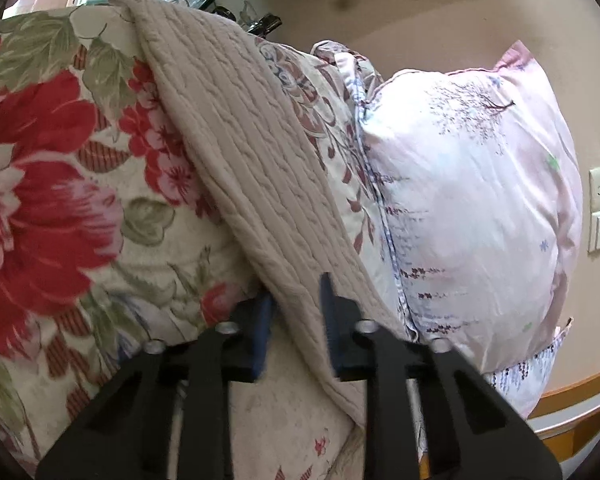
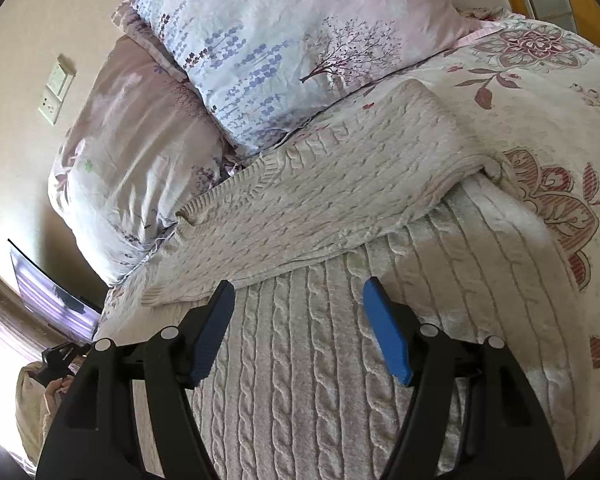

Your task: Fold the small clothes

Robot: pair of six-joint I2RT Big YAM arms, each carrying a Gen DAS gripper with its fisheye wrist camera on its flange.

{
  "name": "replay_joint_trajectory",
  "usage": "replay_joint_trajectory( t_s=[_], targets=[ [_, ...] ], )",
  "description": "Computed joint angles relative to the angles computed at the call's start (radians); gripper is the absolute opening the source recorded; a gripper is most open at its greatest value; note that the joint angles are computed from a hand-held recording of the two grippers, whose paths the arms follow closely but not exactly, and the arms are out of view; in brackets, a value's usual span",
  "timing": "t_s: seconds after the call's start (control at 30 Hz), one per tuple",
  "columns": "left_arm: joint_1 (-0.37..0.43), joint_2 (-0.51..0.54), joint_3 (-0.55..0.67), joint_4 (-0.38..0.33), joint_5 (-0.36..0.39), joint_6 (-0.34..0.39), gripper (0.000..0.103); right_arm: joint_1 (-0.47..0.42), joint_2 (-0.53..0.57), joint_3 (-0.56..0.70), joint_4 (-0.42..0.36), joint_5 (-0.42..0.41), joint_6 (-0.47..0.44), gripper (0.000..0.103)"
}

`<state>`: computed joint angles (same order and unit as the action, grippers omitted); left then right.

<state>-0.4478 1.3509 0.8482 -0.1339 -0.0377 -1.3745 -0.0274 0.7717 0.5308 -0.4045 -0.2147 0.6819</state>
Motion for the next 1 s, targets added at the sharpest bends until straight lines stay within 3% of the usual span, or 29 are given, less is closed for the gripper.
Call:
replay_joint_trajectory(
  t_s=[0.1,0.2,0.3,0.5,0.63,0.73,0.8,0.9,0.93,1.0],
  targets=[
    [0.001,-0.001,0.006,0.009,-0.005,0.005,0.007,-0.004,-0.004,-0.003,0.006,-0.010,0.002,0.069],
    [-0.041,-0.016,0.061,-0.009,-0.068,0.113,0.006,-0.005,-0.001,-0.003,0.011,-0.016,0.004,0.070],
    [-0.093,-0.002,0.123,0.029,-0.051,0.194,0.006,-0.001,0.000,-0.002,0.011,-0.010,0.006,0.070],
    [-0.254,0.167,0.337,0.070,0.037,0.349,0.006,-0.004,-0.003,-0.006,0.017,-0.011,0.012,0.070],
    [-0.349,0.327,0.498,0.001,0.079,0.425,0.006,0.001,0.007,0.006,-0.014,0.001,-0.001,0.070],
    [-0.402,0.457,0.642,-0.157,0.166,0.482,0.009,0.027,0.022,0.048,-0.092,0.027,-0.059,0.070],
    [-0.408,0.481,0.660,-0.194,0.211,0.501,0.022,0.058,0.025,0.088,-0.148,0.049,-0.126,0.070],
    [-0.403,0.427,0.571,-0.129,0.238,0.501,0.031,0.127,0.036,0.161,-0.200,0.110,-0.263,0.070],
    [-0.400,0.406,0.545,-0.112,0.236,0.496,0.038,0.150,0.049,0.185,-0.204,0.124,-0.307,0.070],
    [-0.386,0.338,0.457,-0.067,0.202,0.480,0.040,0.217,0.097,0.245,-0.201,0.144,-0.413,0.070]
  ],
)
